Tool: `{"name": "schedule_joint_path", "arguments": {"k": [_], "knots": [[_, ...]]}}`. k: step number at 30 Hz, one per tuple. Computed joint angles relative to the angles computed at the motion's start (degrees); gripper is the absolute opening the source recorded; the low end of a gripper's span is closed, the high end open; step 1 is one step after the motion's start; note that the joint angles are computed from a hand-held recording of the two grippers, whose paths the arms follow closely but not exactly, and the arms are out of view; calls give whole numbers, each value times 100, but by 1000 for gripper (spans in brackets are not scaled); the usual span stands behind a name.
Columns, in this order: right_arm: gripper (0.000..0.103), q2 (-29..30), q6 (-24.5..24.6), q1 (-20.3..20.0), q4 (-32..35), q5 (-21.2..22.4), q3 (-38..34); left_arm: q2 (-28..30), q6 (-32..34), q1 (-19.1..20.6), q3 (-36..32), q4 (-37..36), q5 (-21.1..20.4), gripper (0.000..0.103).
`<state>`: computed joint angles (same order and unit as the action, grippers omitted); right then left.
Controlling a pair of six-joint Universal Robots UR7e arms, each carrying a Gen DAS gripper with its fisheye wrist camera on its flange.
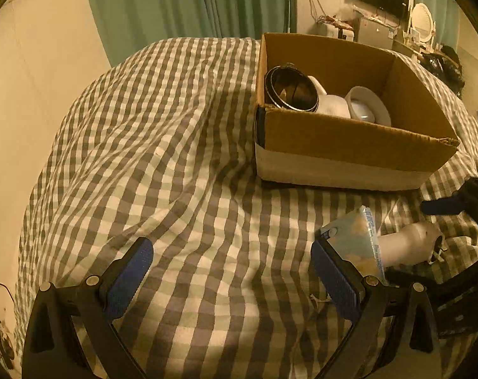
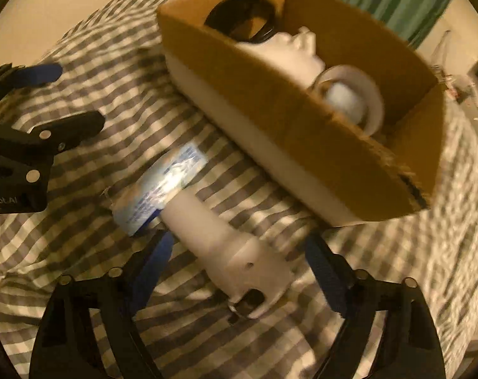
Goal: Organize objects
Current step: 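Lower the right gripper onto the white cylindrical device and close it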
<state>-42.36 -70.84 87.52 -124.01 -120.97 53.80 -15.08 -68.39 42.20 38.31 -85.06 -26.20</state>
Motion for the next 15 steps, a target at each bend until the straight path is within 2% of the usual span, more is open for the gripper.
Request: {"name": "schedule_joint_path", "arguments": {"k": [1,2,3,5,11,15], "knots": [[85,83,82,3,291,-90,-159,1,-39,2,-4,31,-11,103],[79,123,115,3,368,-135,-215,-15,-56,-5,29,20,-30,103],[71,165,135,5,346,-227,-235,0,-85,-4,-20,79,-37,103],[68,197,79,11,208,-370,-198,-5,-277,-22,-27,220,29,103],[51,-207,-815,-10,-1453,-338,848,-168,-321,-92,338,-120,65,103],[51,-465,-481,-40,-1671,87,994,-134,-236,-131,285,-110,96,103]]}}
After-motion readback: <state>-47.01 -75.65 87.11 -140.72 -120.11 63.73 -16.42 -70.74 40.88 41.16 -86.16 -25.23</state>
